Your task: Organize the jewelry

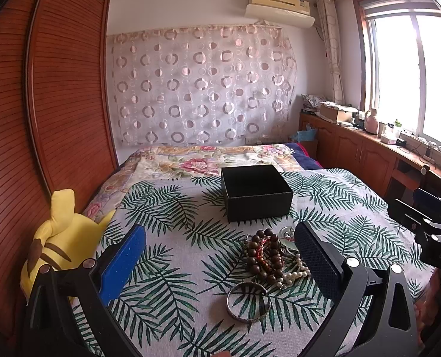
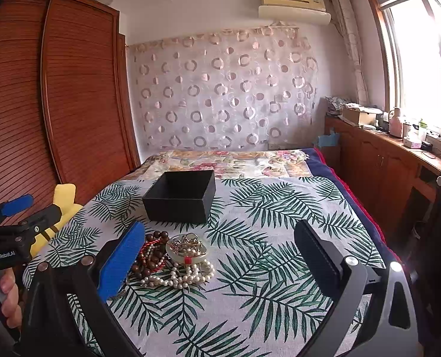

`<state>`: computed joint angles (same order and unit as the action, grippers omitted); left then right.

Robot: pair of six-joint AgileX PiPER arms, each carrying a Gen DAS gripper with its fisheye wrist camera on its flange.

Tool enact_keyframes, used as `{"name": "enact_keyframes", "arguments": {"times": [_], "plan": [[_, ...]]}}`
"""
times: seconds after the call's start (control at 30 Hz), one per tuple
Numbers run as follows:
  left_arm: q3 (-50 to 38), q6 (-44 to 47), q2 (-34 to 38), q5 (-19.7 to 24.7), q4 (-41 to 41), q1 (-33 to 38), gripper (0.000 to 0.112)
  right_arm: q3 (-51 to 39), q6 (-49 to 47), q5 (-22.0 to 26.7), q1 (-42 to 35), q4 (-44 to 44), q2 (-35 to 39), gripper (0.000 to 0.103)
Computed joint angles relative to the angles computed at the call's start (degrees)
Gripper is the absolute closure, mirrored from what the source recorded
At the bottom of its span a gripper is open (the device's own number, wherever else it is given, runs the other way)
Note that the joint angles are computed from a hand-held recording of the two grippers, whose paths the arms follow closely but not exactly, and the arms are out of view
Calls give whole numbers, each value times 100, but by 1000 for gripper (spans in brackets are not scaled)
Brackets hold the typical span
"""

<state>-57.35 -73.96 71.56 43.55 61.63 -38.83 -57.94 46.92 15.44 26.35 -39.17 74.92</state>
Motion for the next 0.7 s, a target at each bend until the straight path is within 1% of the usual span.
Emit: {"name": "enact_keyframes", "arguments": {"times": [0.17,0.27,0.33,0.4,0.47,0.53,0.63,0.7], "plan": [[61,7,-24,-18,-40,7,15,-15,-129,-52,44,138,37,2],[148,49,-8,-150,-114,112,15,70,-829,-244,-73,823,29,2],[185,138,42,-208,-211,186,15,86,-960,-289,-76,894,81,2],[231,261,118,-277,-332,292,15,95,-1483,-369,-103,1349,127,2],[308,371,161,-403,-451,402,15,129,-1764,-452,-112,1594,171,2],[346,469,215,-473,-560,486,15,155,-2404,-551,-149,2199,224,2],[477,689,252,-715,-764,661,15,175,-2956,-587,-153,2672,298,2],[567,914,282,-882,-941,800,15,168,-3497,-599,-179,3178,358,2]]}}
